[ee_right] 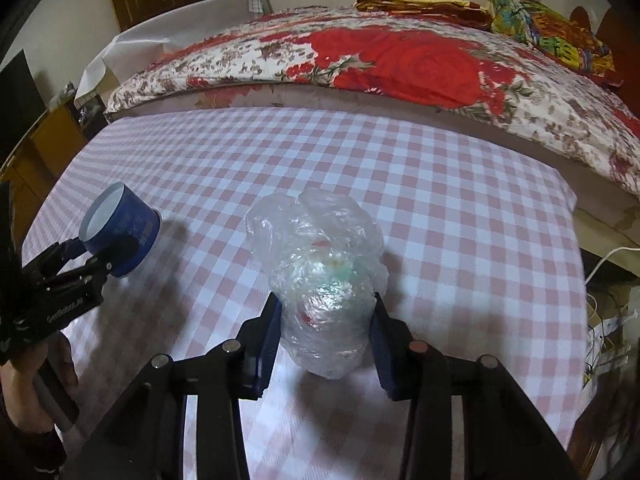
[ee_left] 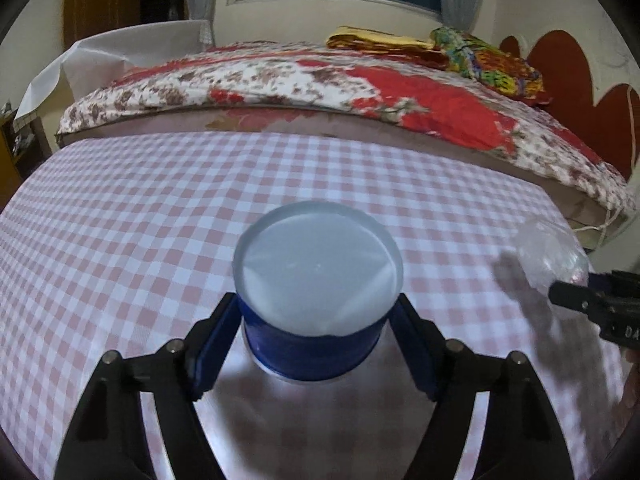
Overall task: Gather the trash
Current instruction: 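Carry the blue cup and plastic bag over the black bin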
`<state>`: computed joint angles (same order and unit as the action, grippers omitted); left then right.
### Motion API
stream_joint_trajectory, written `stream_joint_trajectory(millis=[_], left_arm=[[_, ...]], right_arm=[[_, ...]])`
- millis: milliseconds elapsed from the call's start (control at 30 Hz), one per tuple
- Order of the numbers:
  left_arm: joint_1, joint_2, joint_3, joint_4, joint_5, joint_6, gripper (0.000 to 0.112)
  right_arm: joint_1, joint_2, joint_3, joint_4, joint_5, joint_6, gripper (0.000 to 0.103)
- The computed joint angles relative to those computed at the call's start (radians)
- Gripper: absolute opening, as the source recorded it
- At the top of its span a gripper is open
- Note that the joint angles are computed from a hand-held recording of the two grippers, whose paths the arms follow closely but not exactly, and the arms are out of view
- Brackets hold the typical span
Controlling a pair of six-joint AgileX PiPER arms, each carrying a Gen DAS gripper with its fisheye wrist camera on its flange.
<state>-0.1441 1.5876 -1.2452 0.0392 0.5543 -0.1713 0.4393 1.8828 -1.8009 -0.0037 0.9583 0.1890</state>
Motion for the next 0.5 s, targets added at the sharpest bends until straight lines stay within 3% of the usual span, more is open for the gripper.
stream_joint_trajectory(millis=[300, 500], left_arm=[[-0.162, -0.137, 0.061, 0.109, 0.043, -0.125, 0.077], [-0.294, -0.186, 0.069, 0.187, 0.076, -0.219, 0.077]], right_arm=[[-0.024, -0.294, 0.258, -0.034, -0.052, 0.039, 0.044], [-0.085, -0.48, 0.386, -0.043, -0.034, 0.043, 0.044]])
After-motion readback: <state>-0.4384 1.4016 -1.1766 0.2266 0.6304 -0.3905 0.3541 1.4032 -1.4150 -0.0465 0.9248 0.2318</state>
